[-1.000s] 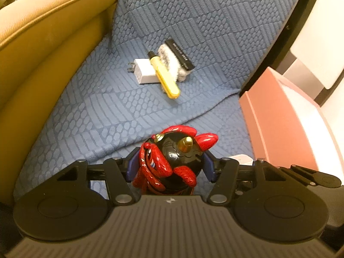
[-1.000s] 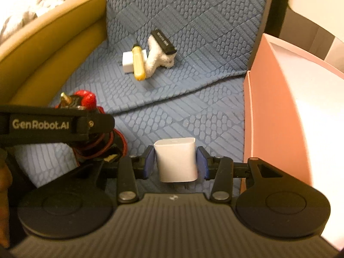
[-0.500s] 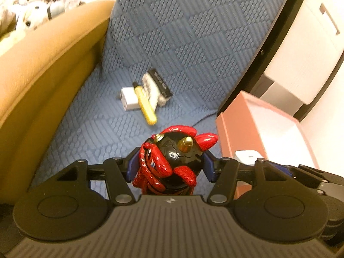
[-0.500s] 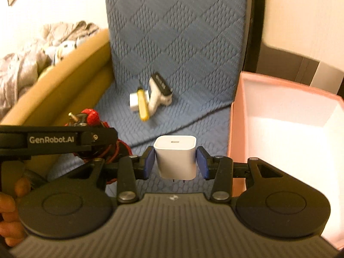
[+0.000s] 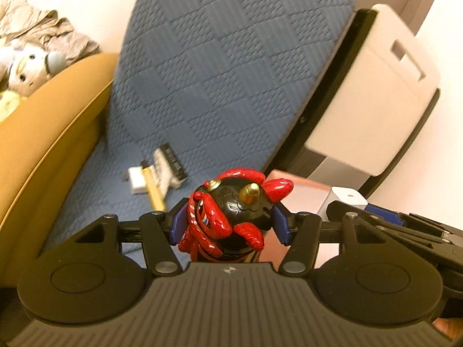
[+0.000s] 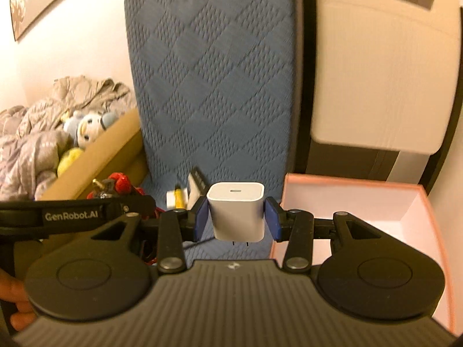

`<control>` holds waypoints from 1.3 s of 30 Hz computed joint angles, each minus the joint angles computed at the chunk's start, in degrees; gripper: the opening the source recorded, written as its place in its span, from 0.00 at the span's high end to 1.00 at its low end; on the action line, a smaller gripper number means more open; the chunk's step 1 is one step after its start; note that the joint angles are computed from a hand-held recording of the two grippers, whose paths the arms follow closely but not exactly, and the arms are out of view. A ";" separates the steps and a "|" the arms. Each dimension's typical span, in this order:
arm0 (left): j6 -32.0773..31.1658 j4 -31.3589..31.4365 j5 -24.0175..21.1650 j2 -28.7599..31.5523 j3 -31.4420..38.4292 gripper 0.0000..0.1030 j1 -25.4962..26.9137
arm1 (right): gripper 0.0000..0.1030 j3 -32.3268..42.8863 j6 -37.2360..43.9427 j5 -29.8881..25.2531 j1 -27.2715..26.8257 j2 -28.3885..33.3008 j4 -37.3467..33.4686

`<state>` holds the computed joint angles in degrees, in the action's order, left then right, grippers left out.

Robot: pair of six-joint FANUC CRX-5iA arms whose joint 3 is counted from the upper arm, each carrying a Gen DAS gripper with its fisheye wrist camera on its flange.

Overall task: Organize rigid objects
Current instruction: 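Carry the figurine and charger with both tools over the pink box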

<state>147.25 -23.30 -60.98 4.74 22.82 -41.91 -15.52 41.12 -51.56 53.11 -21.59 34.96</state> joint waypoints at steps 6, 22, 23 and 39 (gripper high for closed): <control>-0.35 -1.82 -2.19 4.07 8.00 0.38 -2.71 | 0.56 1.54 1.86 0.01 -2.44 -2.07 -0.65; -3.18 1.33 -4.85 18.91 23.44 0.38 -6.31 | 0.55 -0.47 11.01 -1.23 -14.38 -6.27 -9.18; -3.55 2.10 -5.09 19.93 24.13 0.38 -6.33 | 0.55 -0.73 11.69 -1.43 -15.34 -6.34 -10.24; -7.69 9.03 -11.85 34.16 35.25 0.38 -6.81 | 0.55 -5.00 23.62 -4.31 -28.80 -2.76 -26.44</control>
<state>139.56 -14.28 -72.83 38.90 58.07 -48.72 -20.52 64.74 -55.87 24.31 -24.35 8.52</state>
